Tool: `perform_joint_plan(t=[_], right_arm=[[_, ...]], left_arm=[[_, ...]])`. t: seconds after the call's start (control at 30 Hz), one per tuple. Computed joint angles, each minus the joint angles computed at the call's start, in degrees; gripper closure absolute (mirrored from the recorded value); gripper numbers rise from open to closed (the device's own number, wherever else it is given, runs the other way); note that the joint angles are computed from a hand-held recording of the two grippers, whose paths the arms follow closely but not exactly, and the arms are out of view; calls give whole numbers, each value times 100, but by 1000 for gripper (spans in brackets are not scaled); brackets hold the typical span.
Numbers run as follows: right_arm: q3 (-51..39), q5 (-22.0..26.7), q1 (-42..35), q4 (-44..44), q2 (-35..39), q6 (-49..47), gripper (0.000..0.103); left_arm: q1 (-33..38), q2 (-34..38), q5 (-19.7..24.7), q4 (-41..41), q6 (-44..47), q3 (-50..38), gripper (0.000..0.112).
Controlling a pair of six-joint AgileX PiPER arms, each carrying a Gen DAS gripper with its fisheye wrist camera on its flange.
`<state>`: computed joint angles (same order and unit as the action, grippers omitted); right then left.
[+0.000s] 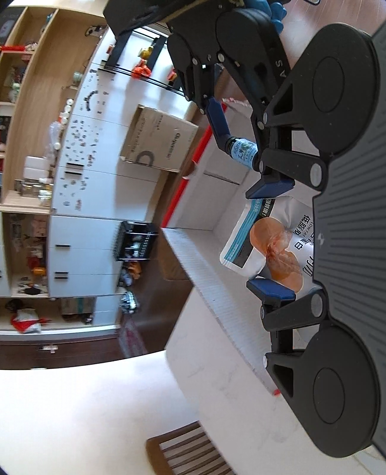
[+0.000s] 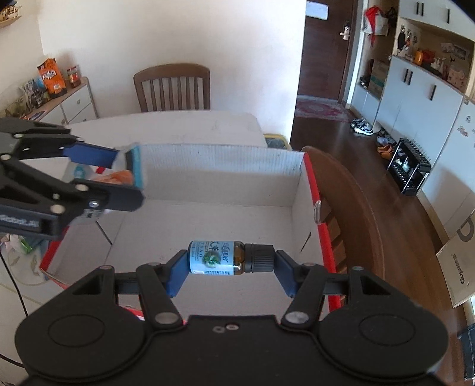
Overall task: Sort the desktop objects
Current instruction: 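Lower the bottle into the box and open the right gripper while the left gripper releases the snack packet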
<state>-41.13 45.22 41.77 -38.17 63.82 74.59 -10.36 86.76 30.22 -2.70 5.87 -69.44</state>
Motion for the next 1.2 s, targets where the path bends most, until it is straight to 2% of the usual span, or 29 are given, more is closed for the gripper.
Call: perform_joint_plan(t=[0.13, 0.2, 0.27, 0.43, 0.5, 0.57, 0.63, 0.83, 0.93, 1.2], right_arm=[[13, -454, -578, 575, 219, -818, 42], [-6, -741, -894, 1053, 374, -1541, 42], [15, -966, -1052, 1207, 493, -1797, 42], [-218, -1153, -1435, 1947, 995, -3009, 42], [-369, -1105, -1524, 2105, 1184, -3391, 42], [-567, -1038, -1697, 2584, 1393, -4134, 42], [-684, -996, -1788, 2710, 1537, -4342, 42], [-1115, -723, -2154, 3638, 2041, -5588, 42], [-1320, -482, -2214, 3855, 2267, -5865, 42], [-1625, -62, -2199, 4057, 2591, -6075, 44]], left_arm=[[41, 478, 154, 126, -87, -290, 56], [108, 662, 261, 72, 14, -406, 56], [120, 880, 400, 174, -36, -602, 56], [157, 1498, 1003, 227, -154, -1300, 56], [260, 1813, 1406, -50, -108, -1748, 56], [253, 2073, 1665, 52, -334, -2105, 56], [261, 2340, 1965, 94, -466, -2476, 56], [161, 2869, 2539, 460, -736, -3164, 56], [157, 3128, 2892, 469, -905, -3511, 56], [196, 3593, 3478, 393, -876, -4102, 55]])
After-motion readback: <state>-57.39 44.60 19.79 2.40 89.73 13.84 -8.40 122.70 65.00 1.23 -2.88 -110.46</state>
